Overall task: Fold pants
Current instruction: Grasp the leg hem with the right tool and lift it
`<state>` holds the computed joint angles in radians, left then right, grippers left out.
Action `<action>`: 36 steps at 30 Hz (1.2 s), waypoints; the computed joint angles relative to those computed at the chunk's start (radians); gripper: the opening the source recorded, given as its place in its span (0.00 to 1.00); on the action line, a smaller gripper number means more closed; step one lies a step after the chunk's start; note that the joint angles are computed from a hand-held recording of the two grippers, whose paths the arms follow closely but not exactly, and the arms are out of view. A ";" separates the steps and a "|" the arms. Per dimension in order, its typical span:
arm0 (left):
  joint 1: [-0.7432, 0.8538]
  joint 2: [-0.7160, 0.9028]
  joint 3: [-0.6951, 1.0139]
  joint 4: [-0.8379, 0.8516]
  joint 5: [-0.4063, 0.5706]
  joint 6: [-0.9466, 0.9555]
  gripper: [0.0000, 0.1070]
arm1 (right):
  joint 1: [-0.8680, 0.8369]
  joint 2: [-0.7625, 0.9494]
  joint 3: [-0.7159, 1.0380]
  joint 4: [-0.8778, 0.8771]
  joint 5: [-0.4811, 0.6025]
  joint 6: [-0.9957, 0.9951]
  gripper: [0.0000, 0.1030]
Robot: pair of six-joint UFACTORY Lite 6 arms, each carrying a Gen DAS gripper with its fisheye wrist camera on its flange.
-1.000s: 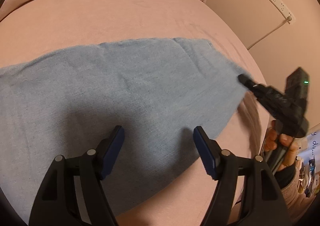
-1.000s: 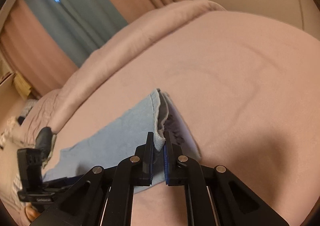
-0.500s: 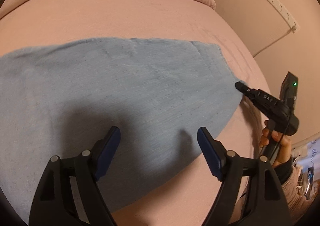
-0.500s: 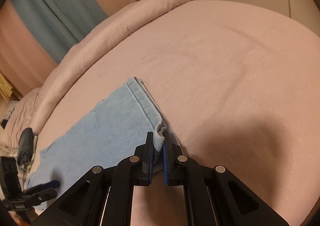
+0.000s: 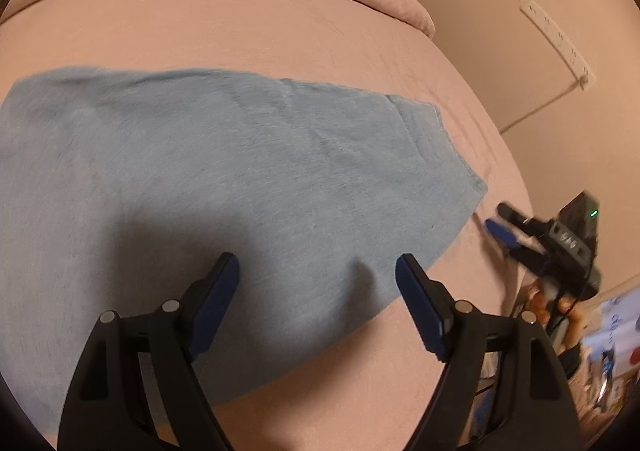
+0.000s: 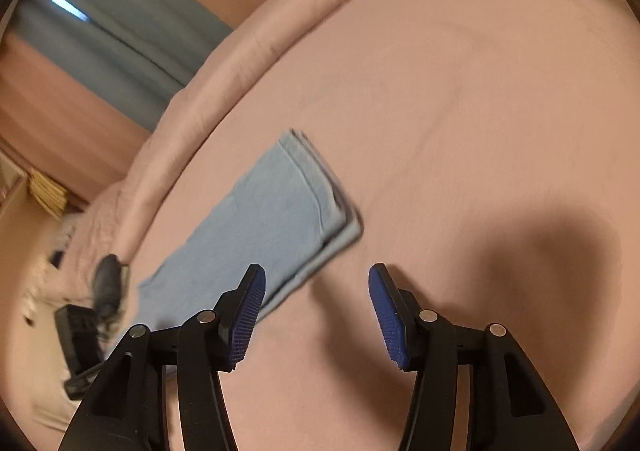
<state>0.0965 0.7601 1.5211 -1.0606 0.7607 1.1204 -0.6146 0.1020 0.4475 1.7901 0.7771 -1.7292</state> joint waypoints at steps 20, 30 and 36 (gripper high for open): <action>0.133 0.013 -0.053 -0.146 0.147 -0.021 0.75 | 0.353 -0.029 0.076 0.476 -0.187 -0.163 0.13; 0.135 0.016 -0.051 -0.149 0.155 0.002 0.75 | 0.781 -0.202 0.171 1.065 -0.547 -0.733 0.13; 0.151 0.022 -0.055 -0.157 0.174 0.027 0.75 | 0.897 -0.186 0.202 1.299 -0.568 -0.971 0.13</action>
<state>0.2476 0.7823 1.4656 -1.2174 0.9346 1.1477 0.2819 -0.0839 0.6500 3.0894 0.2095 -2.7005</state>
